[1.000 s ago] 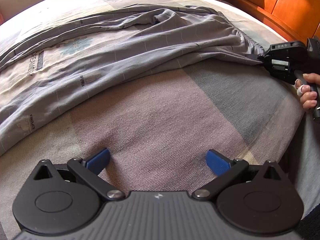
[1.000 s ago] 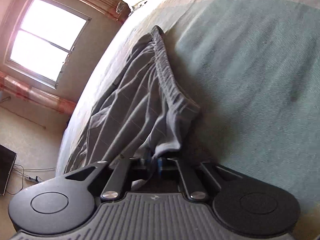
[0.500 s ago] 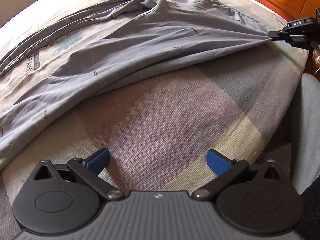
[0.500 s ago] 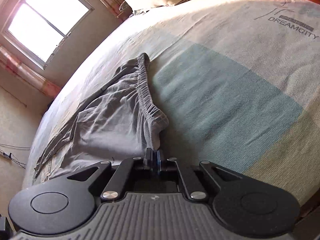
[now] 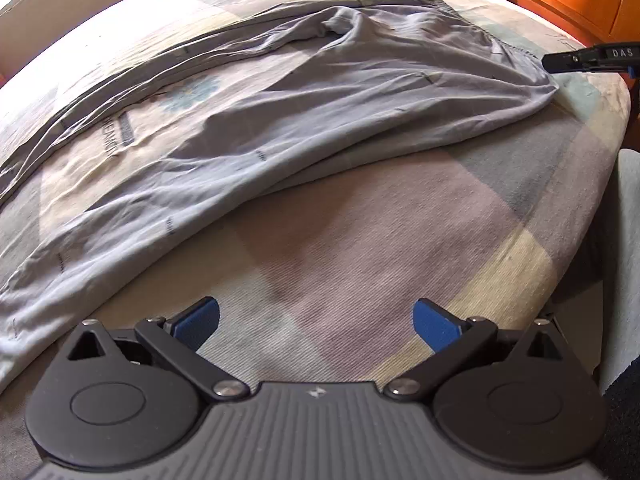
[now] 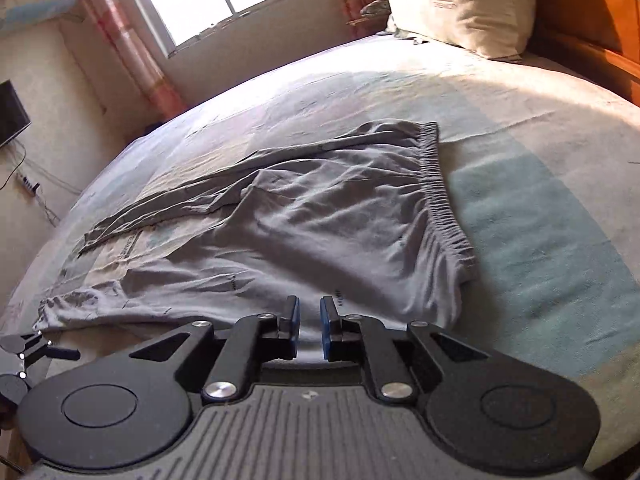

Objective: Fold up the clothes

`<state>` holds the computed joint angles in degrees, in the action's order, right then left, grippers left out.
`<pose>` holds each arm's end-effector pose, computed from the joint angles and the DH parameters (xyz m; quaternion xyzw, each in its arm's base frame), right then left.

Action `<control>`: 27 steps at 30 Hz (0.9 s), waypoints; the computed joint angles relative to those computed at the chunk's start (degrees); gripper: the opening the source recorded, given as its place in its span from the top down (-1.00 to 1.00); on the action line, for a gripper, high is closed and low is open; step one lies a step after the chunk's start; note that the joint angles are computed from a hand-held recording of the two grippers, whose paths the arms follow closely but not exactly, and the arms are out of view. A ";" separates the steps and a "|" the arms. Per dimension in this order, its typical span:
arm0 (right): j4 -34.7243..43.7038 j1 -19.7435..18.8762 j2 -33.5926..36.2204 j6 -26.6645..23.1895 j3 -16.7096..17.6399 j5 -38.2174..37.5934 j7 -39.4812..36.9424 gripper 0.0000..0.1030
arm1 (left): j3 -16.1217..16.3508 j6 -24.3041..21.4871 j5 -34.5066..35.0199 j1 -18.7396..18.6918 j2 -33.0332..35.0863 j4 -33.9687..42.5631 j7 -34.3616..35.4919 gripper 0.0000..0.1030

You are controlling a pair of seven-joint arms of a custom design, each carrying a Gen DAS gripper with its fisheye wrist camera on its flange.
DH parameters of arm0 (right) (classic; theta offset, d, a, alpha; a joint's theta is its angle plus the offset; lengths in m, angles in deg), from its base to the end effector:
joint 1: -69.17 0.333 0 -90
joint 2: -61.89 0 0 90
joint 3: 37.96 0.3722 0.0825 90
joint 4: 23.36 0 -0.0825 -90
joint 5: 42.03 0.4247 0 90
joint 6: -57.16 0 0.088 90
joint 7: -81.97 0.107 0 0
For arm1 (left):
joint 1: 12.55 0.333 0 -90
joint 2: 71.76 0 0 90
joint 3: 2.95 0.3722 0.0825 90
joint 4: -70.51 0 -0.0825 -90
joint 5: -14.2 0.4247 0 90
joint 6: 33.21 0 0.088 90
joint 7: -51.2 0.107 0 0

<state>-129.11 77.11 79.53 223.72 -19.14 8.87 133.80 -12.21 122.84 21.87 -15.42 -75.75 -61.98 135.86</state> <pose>0.6689 0.2580 0.4671 -0.7208 0.5414 -0.0680 0.4274 0.5536 -0.1252 0.4552 -0.6029 0.7604 -0.1635 0.1775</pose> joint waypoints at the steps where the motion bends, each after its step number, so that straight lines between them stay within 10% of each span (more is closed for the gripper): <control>1: 0.81 -0.06 0.43 -1.54 0.87 -0.33 -1.96 0.73 | 0.41 -0.51 0.67 0.54 -0.82 -0.62 -0.34 -0.99; 12: 17.95 10.11 11.77 -17.78 1.41 -15.81 -7.55 0.73 | 3.42 0.73 1.49 9.14 -6.63 -7.05 -3.01 -0.99; 27: 59.11 21.67 36.18 -34.07 -3.20 -35.74 7.04 0.74 | 6.93 8.64 -3.50 15.23 -2.31 -5.22 6.79 -0.99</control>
